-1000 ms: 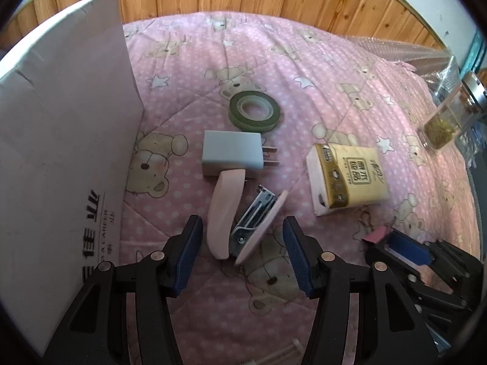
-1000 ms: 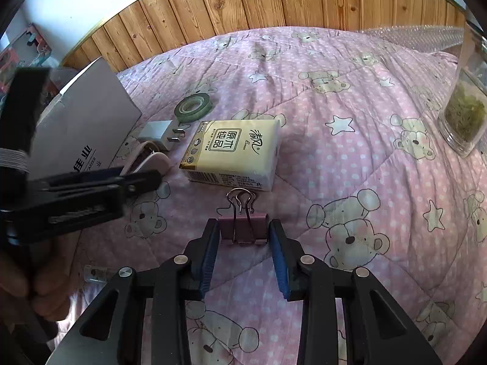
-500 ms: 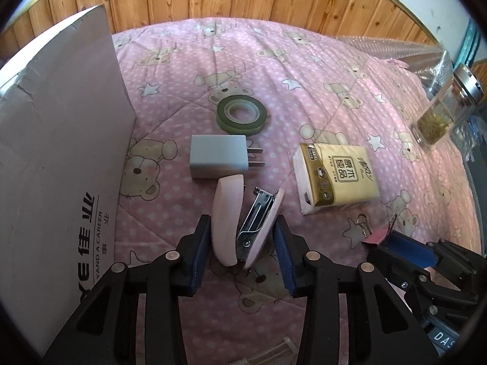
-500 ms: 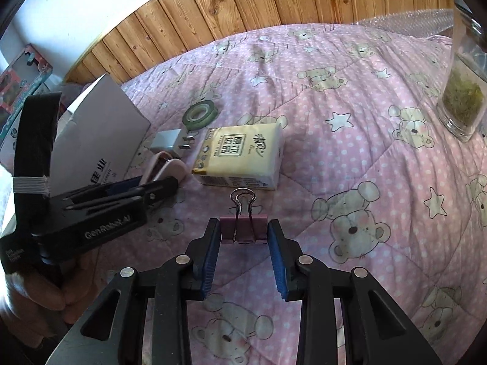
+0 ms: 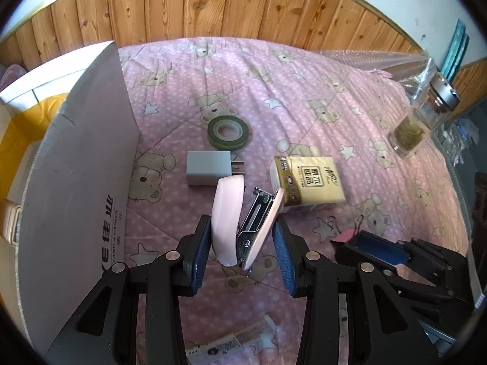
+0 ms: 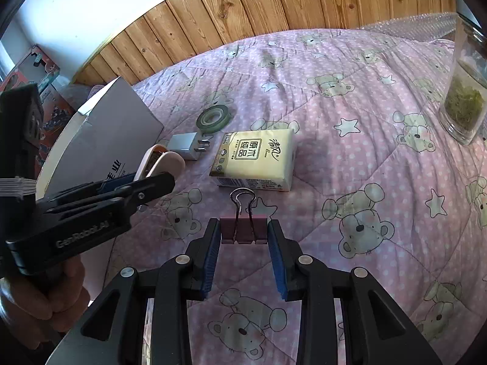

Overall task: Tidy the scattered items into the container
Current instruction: 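Grasp the pink stapler with the left tool while the right tool grasps the pink binder clip, then lift the stapler and binder clip and carry them over the white box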

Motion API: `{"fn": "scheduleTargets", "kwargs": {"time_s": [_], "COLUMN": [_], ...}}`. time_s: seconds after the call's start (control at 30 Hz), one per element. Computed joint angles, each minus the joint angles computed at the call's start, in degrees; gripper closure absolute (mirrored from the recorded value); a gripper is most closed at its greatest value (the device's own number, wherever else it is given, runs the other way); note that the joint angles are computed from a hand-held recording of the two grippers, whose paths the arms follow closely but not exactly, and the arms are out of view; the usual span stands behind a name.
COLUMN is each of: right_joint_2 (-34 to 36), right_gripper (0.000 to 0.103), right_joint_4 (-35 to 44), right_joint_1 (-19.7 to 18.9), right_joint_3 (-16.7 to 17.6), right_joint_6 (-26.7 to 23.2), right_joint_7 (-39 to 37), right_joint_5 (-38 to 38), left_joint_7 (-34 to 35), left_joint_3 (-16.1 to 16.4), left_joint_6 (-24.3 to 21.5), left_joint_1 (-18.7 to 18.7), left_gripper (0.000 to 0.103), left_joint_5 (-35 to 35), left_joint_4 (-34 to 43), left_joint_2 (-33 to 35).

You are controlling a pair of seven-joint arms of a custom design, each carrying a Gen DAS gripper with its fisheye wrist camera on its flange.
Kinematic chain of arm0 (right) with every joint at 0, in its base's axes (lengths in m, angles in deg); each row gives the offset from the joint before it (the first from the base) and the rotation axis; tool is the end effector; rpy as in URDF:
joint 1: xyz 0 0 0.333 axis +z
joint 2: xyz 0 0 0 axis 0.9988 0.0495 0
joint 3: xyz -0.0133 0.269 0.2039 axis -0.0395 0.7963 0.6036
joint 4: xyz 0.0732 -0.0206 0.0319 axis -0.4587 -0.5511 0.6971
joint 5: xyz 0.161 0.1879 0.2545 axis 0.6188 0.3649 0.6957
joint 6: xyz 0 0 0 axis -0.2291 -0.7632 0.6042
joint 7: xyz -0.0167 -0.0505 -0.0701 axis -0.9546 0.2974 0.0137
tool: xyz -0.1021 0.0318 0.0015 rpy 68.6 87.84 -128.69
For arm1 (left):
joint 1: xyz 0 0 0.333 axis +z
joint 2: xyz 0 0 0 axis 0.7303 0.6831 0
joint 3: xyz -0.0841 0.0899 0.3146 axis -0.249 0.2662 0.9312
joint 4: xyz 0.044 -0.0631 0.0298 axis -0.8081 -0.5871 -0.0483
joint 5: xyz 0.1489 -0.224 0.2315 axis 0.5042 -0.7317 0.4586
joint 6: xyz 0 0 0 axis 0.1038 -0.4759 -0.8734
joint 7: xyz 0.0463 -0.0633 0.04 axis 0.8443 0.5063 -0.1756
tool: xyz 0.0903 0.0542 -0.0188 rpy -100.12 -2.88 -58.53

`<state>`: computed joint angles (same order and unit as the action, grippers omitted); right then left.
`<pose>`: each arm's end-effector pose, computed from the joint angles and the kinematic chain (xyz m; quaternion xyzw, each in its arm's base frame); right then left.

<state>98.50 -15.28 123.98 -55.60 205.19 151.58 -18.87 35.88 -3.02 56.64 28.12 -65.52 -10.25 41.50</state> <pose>0.6027 0.5058 0.4508 -0.7440 0.5920 -0.0310 0.3083 0.5932 -0.3153 0.5121 -0.6480 0.7109 -0.2484 0.1138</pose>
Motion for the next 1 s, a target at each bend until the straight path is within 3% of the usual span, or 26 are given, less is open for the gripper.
{"fn": "scheduleTargets", "kwargs": {"time_s": [1.0], "right_joint_2": [-2.82], "right_gripper": [0.070], "right_joint_4": [-1.10], "right_joint_1": [2.07], "right_joint_3": [-0.64], "right_joint_6": [0.86], "right_joint_7": [0.01], "right_joint_5": [-2.48], "left_joint_7": [0.86], "left_joint_3": [-1.27], "left_joint_6": [5.83], "left_joint_1": [1.42], "left_gripper": [0.061], "left_joint_5": [-1.46], "left_joint_4": [-7.31], "left_joint_2": [-8.65]}}
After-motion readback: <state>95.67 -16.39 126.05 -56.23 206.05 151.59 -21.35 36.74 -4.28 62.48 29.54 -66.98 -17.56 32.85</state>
